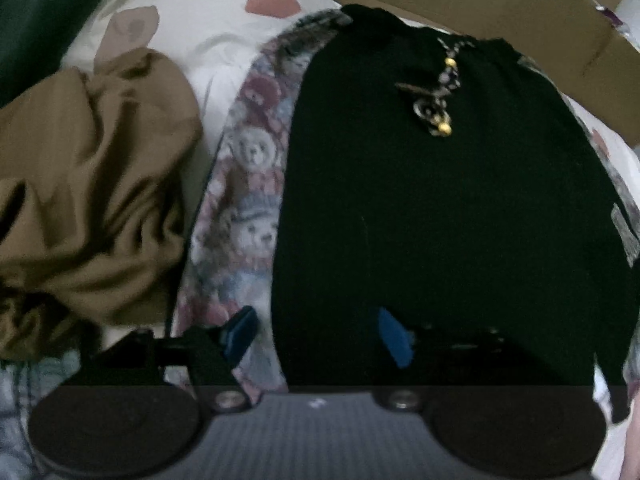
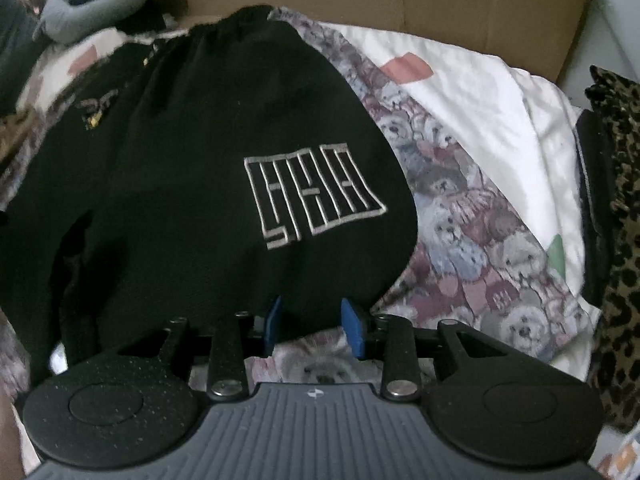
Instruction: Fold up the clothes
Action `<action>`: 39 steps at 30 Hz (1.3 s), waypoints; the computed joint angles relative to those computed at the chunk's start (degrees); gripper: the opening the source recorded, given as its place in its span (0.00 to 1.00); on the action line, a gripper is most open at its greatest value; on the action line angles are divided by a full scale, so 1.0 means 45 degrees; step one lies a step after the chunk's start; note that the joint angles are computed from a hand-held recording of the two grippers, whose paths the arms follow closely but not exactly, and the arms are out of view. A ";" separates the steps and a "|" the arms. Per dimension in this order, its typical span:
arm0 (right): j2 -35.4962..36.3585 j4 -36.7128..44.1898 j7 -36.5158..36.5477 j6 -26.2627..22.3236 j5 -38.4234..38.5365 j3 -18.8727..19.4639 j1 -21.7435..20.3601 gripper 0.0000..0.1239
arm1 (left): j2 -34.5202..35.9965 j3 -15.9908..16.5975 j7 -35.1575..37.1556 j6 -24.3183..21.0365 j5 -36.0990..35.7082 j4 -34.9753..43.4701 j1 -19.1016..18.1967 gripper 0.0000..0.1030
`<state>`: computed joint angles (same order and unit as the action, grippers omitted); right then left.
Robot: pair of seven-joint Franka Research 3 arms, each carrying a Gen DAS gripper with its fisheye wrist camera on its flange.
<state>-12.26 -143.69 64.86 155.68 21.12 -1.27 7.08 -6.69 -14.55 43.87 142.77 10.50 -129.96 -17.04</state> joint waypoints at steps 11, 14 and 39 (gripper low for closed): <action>-0.1017 -0.0288 -0.0144 -0.1298 -0.0260 0.0002 0.0114 0.42 | -0.0860 0.0086 0.1620 -0.1259 -0.2451 -0.0180 -0.0648 0.79; -0.1302 -0.0522 -0.0350 -0.1565 -0.0091 -0.0024 0.0198 0.42 | -0.1477 -0.0071 0.1047 -0.1561 -0.2245 -0.0655 -0.0667 0.79; -0.2713 -0.1628 -0.0656 -0.2405 -0.0796 0.0088 -0.0082 0.41 | -0.6770 -0.0902 -0.3585 -0.1792 0.0760 -0.5522 -0.1257 0.44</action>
<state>-24.47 -151.02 61.91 144.86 17.54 -0.88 6.71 -37.16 -18.61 27.74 134.70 13.92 -154.81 -22.70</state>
